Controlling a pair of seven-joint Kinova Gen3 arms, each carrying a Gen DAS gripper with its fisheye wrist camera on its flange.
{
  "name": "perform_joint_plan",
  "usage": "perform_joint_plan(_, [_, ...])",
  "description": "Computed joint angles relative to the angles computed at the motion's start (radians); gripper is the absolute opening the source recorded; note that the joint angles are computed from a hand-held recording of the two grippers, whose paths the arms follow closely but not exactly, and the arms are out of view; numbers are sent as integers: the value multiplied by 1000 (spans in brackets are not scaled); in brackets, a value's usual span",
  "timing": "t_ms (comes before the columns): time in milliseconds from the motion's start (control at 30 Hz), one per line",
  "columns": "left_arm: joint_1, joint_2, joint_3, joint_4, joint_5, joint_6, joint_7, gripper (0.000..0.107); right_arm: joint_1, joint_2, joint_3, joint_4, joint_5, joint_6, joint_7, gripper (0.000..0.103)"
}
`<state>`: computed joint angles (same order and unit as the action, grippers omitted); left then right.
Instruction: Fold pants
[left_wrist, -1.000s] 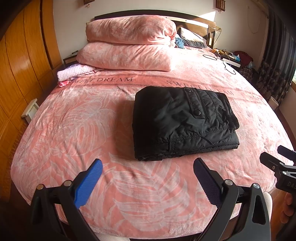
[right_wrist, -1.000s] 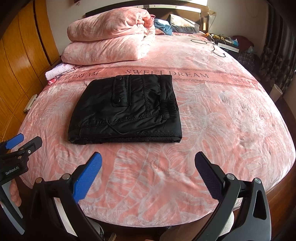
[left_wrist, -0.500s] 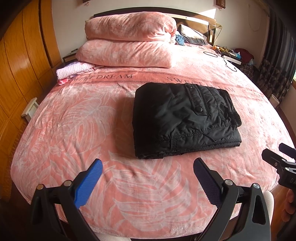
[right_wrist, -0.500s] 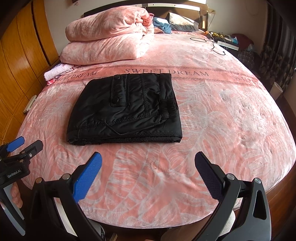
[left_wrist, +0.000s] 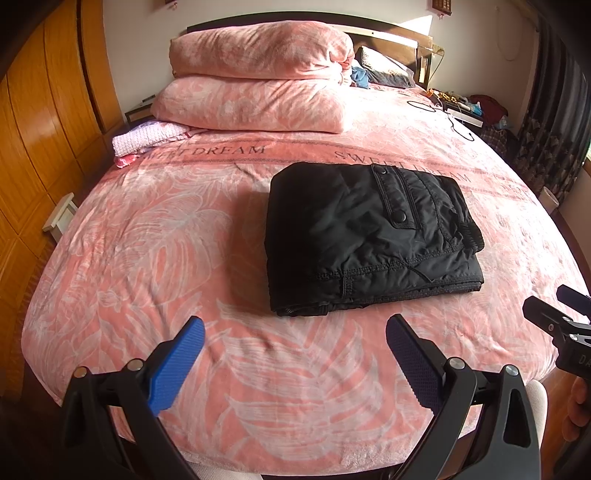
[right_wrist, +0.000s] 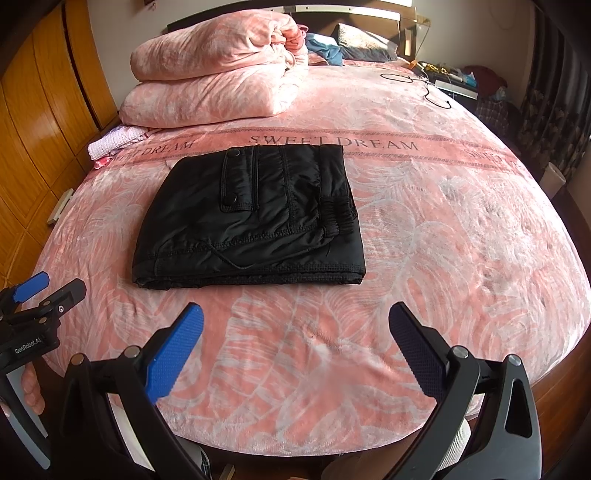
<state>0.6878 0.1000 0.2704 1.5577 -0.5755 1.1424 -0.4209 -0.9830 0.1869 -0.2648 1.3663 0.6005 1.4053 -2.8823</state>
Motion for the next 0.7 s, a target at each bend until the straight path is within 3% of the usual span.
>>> perform_joint_plan(700, [-13, -5, -1, 0, 28, -15, -35, 99, 12, -3, 1, 9, -19, -8, -9, 100])
